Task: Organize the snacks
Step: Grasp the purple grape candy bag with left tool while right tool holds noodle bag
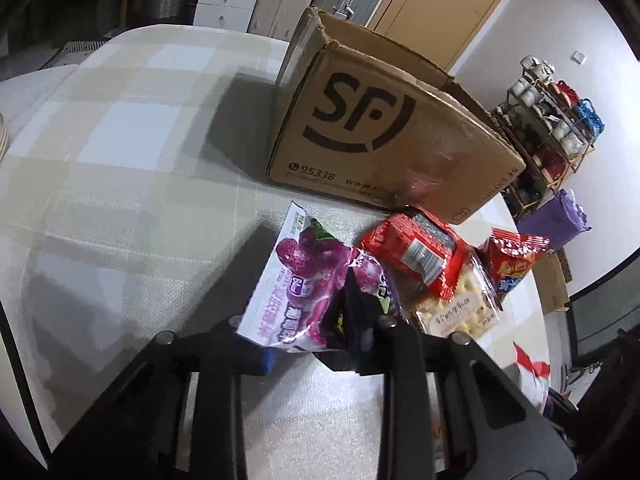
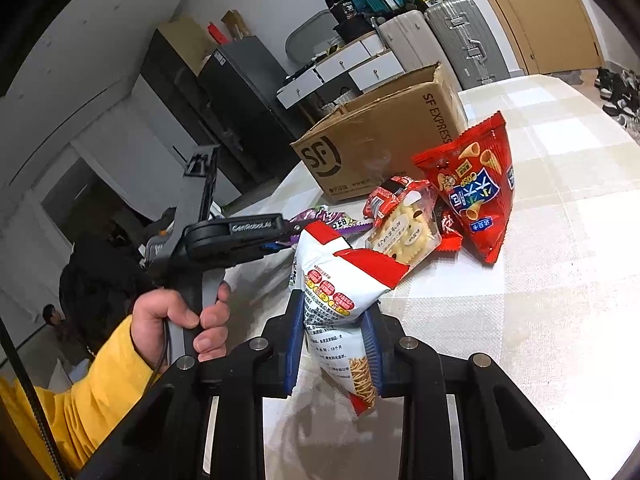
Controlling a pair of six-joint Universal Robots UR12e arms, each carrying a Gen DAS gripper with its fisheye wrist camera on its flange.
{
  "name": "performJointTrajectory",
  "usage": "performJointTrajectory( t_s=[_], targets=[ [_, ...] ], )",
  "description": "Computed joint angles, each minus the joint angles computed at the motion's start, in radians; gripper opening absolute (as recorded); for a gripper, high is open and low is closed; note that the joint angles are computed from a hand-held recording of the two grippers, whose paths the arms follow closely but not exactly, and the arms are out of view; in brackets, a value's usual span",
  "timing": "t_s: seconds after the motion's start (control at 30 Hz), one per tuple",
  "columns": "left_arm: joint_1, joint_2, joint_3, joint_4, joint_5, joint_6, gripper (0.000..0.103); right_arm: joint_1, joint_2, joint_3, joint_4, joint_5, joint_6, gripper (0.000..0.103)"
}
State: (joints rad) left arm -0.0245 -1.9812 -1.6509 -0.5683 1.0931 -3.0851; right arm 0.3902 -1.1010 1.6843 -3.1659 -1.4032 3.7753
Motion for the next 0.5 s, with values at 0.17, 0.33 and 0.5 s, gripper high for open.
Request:
performJointTrajectory(
  t_s=[0.17, 0.33, 0.5],
  targets=[
    [0.014, 0.025, -0.031, 0.023, -0.008, 0.006, 0.02, 0.002, -0.006, 0.009, -0.018, -0.013, 0.008, 0.027],
    [0.033, 0.057, -0.069, 0.035, -0.037, 0.021, 0.02, 0.006, -0.011, 0.009, -0.029, -0.021, 0.008, 0.027],
    [0.049, 0.101, -0.116, 0.047, -0.065, 0.068, 0.02, 0.014, -0.02, 0.008, -0.026, -0.044, -0.002, 0.027]
  ],
)
